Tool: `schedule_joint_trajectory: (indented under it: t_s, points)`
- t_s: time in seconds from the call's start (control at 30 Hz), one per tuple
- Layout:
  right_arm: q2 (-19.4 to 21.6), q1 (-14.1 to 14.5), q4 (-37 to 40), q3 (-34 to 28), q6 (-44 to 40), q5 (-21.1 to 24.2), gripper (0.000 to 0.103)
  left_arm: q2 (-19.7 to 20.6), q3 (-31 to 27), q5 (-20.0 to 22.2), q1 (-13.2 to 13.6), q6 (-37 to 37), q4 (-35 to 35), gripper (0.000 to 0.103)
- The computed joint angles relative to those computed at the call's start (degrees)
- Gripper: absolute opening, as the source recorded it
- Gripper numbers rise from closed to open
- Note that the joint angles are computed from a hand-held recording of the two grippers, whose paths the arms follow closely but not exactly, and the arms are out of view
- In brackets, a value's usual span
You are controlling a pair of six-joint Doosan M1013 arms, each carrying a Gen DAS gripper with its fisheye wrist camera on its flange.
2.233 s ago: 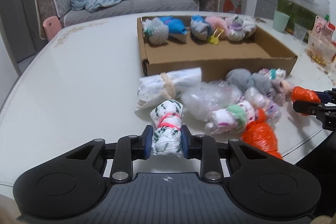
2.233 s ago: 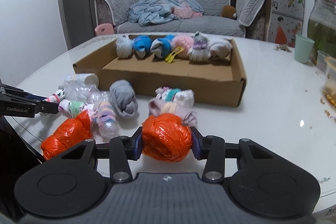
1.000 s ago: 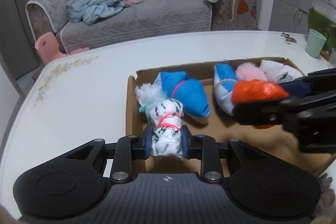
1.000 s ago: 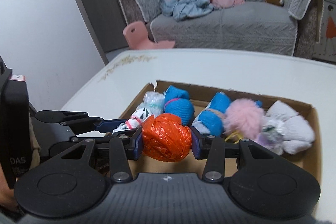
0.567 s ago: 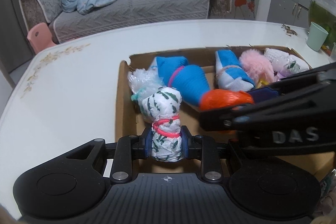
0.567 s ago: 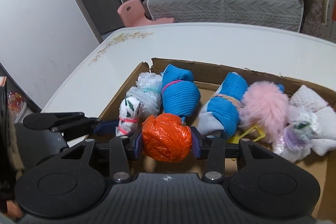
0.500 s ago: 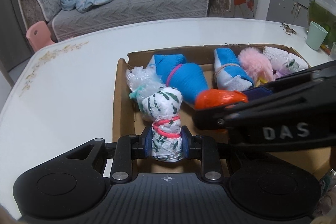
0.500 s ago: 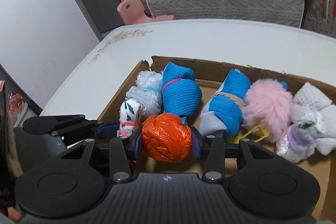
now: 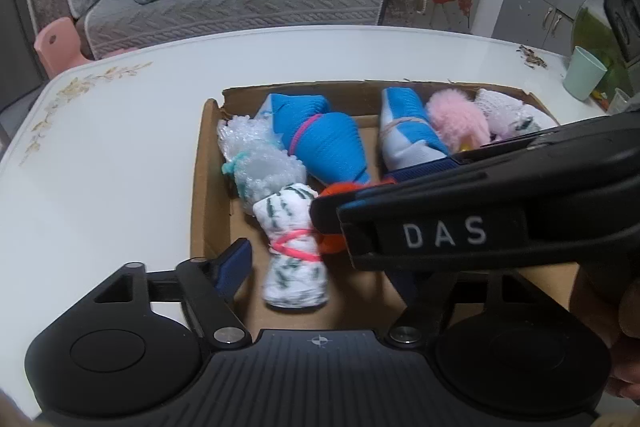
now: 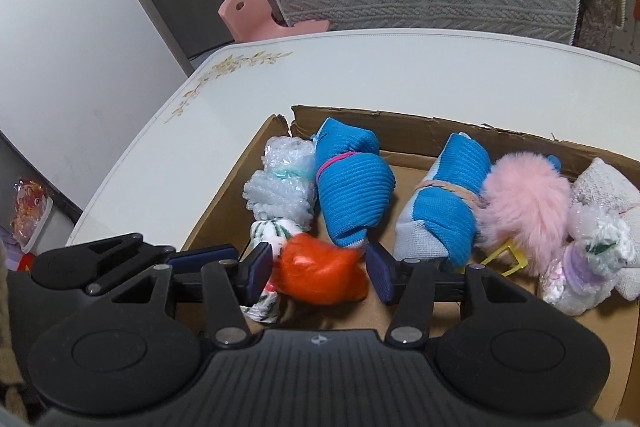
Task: Organize objects
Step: 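Carry the sock bundle and orange ball into the tray and lower them, then open both tools to release the items in the tray and withdraw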
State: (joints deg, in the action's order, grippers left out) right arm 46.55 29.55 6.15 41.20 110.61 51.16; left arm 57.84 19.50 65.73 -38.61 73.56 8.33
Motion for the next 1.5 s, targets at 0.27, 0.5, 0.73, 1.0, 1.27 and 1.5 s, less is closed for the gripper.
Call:
schedule_joint_trajectory:
  t_s: [0.27,0.5,0.73,1.0,1.27,1.5]
  points:
    - [-0.6,-0.1,0.3,0.9,0.9,-0.9,0.050,0.1,-0.5,1.4,-0.5,-1.3,1.0,0.080]
    - [-0.3,0.2,-0.8,0.0,0.6,-0.1,0.051,0.0,-0.7,1.9,-0.6,-2.5,2.6,0.085]
    - [-0.7,0.3,-1.9,0.3,1.6,0.1,0.054,-0.2,-0.7,2.2,-0.5,-2.7,2.1,0.085]
    - [-1.9,0.4,-3.1,1.9,3.0,-0.8,0.064,-2.1,2.3,0.3,-0.3,-3.7,1.1,0.085]
    - [-3.1,0.5,-3.6,3.5,3.4,-1.6,0.067,-4.2,5.5,-1.4,-0.5,-4.0,1.5,0.085]
    - [-4.2,0.8,-4.4,5.0,4.1,-2.2,0.068,-6.1,8.6,-2.9,-0.8,-5.4,3.8,0.086]
